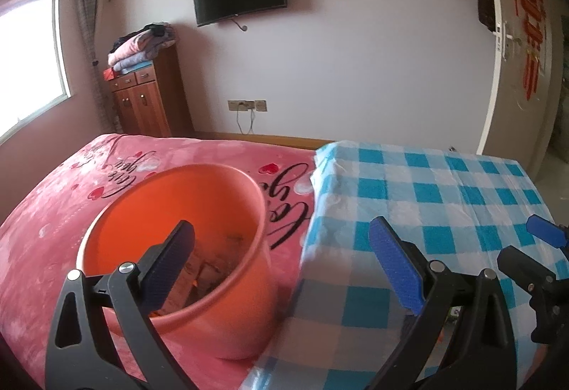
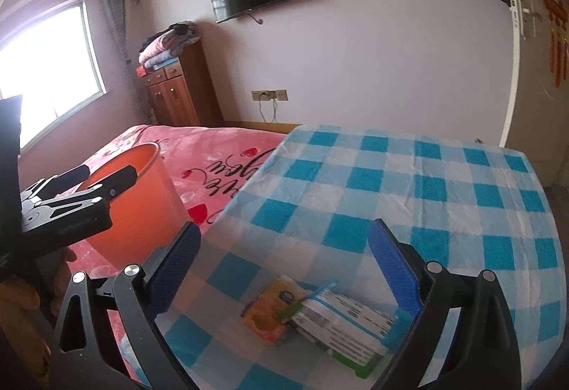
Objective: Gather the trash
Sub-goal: 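Move both open grippers back over the table toward the last two wrappers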
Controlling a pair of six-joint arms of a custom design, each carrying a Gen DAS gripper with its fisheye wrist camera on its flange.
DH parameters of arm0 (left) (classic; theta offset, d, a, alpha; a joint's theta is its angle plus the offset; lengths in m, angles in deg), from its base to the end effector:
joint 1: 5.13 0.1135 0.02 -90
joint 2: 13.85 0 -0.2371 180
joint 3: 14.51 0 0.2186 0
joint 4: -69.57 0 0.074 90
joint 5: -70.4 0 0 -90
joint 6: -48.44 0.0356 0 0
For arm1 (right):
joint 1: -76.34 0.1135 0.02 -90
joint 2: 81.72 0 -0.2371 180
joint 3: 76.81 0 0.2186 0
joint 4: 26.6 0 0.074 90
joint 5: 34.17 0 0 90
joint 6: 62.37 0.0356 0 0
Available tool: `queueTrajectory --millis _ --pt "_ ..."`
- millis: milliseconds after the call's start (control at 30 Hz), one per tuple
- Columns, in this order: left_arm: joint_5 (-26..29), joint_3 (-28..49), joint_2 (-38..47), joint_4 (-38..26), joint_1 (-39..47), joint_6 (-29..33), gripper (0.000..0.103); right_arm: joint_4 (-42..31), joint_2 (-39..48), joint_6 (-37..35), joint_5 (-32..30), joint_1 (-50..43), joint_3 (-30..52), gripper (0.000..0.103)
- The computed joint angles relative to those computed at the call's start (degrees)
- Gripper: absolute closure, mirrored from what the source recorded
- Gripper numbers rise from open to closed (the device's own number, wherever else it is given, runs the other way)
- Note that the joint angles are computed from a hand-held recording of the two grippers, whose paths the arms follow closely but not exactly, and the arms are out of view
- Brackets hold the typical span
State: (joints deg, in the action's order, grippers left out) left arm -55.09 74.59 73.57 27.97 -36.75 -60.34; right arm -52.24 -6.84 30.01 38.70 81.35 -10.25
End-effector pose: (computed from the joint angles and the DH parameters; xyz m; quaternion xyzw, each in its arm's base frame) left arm 0.2721 -0.1433 0.2907 -0.0317 0.8719 0.0782 0.4823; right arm 0.2621 0.0335 0.2504 -0.0900 0.8711 0.1611 0.4551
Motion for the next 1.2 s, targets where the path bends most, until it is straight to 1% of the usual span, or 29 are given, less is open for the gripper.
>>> queueTrajectory --millis 167,400,667,867,1067,1200 --pt "-0.21 -0.65 1.08 0.25 -2.50 -0.74 0.004 -0.03 -1.56 -1.17 -1.63 -4.03 -2.79 0.009" --pt "1.11 -1.44 3.78 0.43 -5.73 -3.16 0.004 0.36 -3.30 -3.63 -4.33 -10.29 -6.72 0.009" --pt "1.97 -0.97 7.11 0.84 -8.99 -4.39 0.004 1.89 -3.40 -5.88 -7.15 -15.74 -10.18 0.009" --pt "3.46 -2.57 8.89 2.82 -11.33 -5.20 0.004 2.69 -1.28 -8.62 -9.90 -19.60 -11.42 0.009" --pt "6.83 -4.24 11.12 4.68 -12.30 -6.42 0.004 3.93 3.15 -12.01 -11.04 -20.87 -11.35 0.009" --pt "7.26 -5.31 12.79 6.66 -13.91 -4.23 0.004 4.86 5.49 -14.13 -10.15 -20.06 -11.19 0.009"
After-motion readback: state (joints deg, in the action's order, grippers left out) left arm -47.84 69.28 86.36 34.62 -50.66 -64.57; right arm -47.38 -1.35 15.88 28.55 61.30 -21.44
